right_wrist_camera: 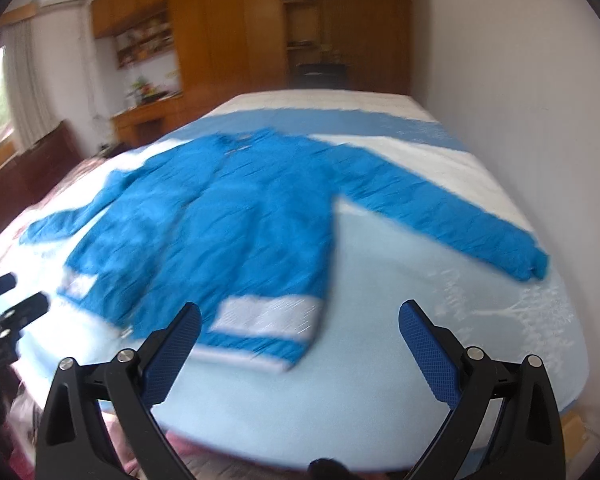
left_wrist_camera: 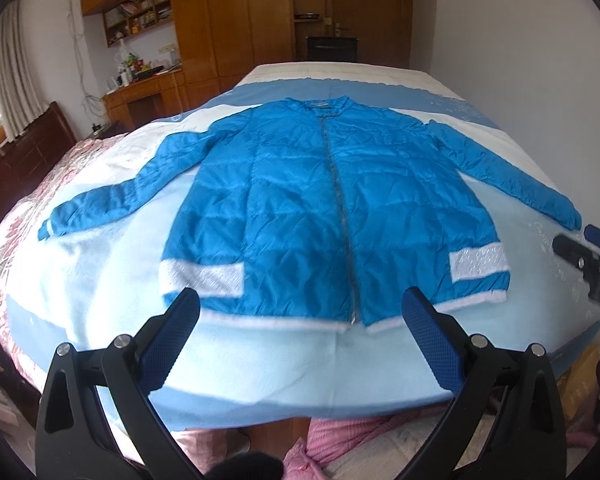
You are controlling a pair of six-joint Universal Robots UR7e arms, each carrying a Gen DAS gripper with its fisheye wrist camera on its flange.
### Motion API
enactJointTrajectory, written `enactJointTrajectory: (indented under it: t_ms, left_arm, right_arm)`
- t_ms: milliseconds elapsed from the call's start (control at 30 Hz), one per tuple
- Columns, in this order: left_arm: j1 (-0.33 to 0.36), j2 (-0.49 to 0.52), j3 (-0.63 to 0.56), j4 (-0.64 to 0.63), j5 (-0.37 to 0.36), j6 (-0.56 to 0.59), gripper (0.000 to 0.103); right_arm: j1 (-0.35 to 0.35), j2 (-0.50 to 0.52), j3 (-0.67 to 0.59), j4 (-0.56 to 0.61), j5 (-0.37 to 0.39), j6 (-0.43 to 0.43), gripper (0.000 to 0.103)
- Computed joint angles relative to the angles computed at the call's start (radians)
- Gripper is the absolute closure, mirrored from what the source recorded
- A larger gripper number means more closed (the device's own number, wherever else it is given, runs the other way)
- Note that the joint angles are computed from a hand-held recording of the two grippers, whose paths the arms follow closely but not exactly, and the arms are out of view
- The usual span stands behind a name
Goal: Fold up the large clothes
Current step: 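Grasp the jacket sleeve cuff with the right gripper and lift it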
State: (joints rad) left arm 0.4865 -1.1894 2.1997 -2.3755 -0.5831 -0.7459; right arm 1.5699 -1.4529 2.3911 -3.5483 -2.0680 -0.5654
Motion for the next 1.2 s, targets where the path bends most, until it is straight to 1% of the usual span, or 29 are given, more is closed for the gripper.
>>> enactJointTrajectory:
  t_ms: [67, 133, 200, 267, 333, 400, 500, 567, 600, 667, 733, 767, 800, 900, 933, 1000, 1067, 1100, 1133, 1167, 1200]
  left_arm:
    - [0.023, 0.04, -0.032, -0.068, -0.01, 0.073, 0.003]
    - [0.056, 0.092, -0.082, -0.144, -0.038, 0.182, 0.003]
    - [0.094, 0.153, -0.15, -0.185, -0.056, 0.271, 0.003]
    - [0.131, 0.211, -0.228, -0.183, -0.075, 0.321, 0.003]
    - [0.17, 0.266, -0.315, -0.167, -0.119, 0.367, 0.003]
    - [0.205, 0.323, -0.409, -0.126, -0.158, 0.403, 0.003]
    - [0.244, 0.422, -0.54, -0.131, -0.184, 0.475, 0.004]
    - [0.267, 0.492, -0.646, -0.081, -0.183, 0.483, 0.004]
    - [0.276, 0.518, -0.685, -0.061, -0.193, 0.484, 0.004]
    - [0.304, 0.582, -0.795, 0.0, -0.24, 0.48, 0.004]
    - [0.325, 0.635, -0.883, 0.037, -0.276, 0.48, 0.004]
    - [0.332, 0.658, -0.92, 0.049, -0.287, 0.48, 0.004]
    - [0.34, 0.683, -0.96, 0.065, -0.296, 0.476, 0.004]
    - [0.358, 0.746, -1.059, 0.099, -0.327, 0.478, 0.004]
    - [0.363, 0.771, -1.097, 0.114, -0.33, 0.486, 0.004]
    - [0.37, 0.804, -1.147, 0.13, -0.334, 0.5, 0.007]
    - [0.38, 0.833, -1.198, 0.156, -0.348, 0.503, 0.014]
    - [0.385, 0.841, -1.213, 0.164, -0.358, 0.503, 0.02]
    - [0.391, 0.851, -1.231, 0.181, -0.367, 0.5, 0.032]
    - [0.396, 0.859, -1.249, 0.202, -0.374, 0.493, 0.036]
    - [0.402, 0.867, -1.266, 0.218, -0.38, 0.487, 0.036]
  right_arm:
    - [-0.033, 0.002, -0.044, 0.005, -0.008, 0.019, 0.004]
    - [-0.086, -0.013, -0.106, 0.076, 0.0, 0.069, 0.004]
    - [-0.142, -0.028, -0.179, 0.168, 0.014, 0.131, 0.004]
    - [-0.191, -0.042, -0.233, 0.232, 0.031, 0.17, 0.004]
    - [-0.236, -0.041, -0.295, 0.28, 0.041, 0.194, 0.004]
    - [-0.275, -0.036, -0.357, 0.33, 0.025, 0.229, 0.004]
    - [-0.331, -0.032, -0.441, 0.406, 0.004, 0.291, 0.004]
    - [-0.372, -0.032, -0.488, 0.471, 0.003, 0.344, 0.004]
    - [-0.401, -0.038, -0.516, 0.53, 0.023, 0.383, 0.004]
    - [-0.453, -0.046, -0.558, 0.621, 0.068, 0.447, 0.004]
    - [-0.487, -0.034, -0.6, 0.683, 0.079, 0.482, 0.004]
    - [-0.508, -0.028, -0.618, 0.709, 0.099, 0.498, 0.004]
    - [-0.518, -0.027, -0.628, 0.74, 0.124, 0.509, 0.004]
    - [-0.576, -0.017, -0.679, 0.87, 0.249, 0.543, 0.005]
    - [-0.59, -0.008, -0.692, 0.887, 0.275, 0.556, 0.006]
    - [-0.6, 0.013, -0.718, 0.913, 0.297, 0.574, 0.007]
    - [-0.602, 0.036, -0.74, 0.919, 0.298, 0.579, 0.008]
    - [-0.594, 0.05, -0.75, 0.901, 0.277, 0.575, 0.011]
    - [-0.582, 0.059, -0.757, 0.894, 0.247, 0.576, 0.018]
    - [-0.572, 0.066, -0.762, 0.886, 0.219, 0.577, 0.034]
    - [-0.569, 0.07, -0.768, 0.884, 0.232, 0.576, 0.044]
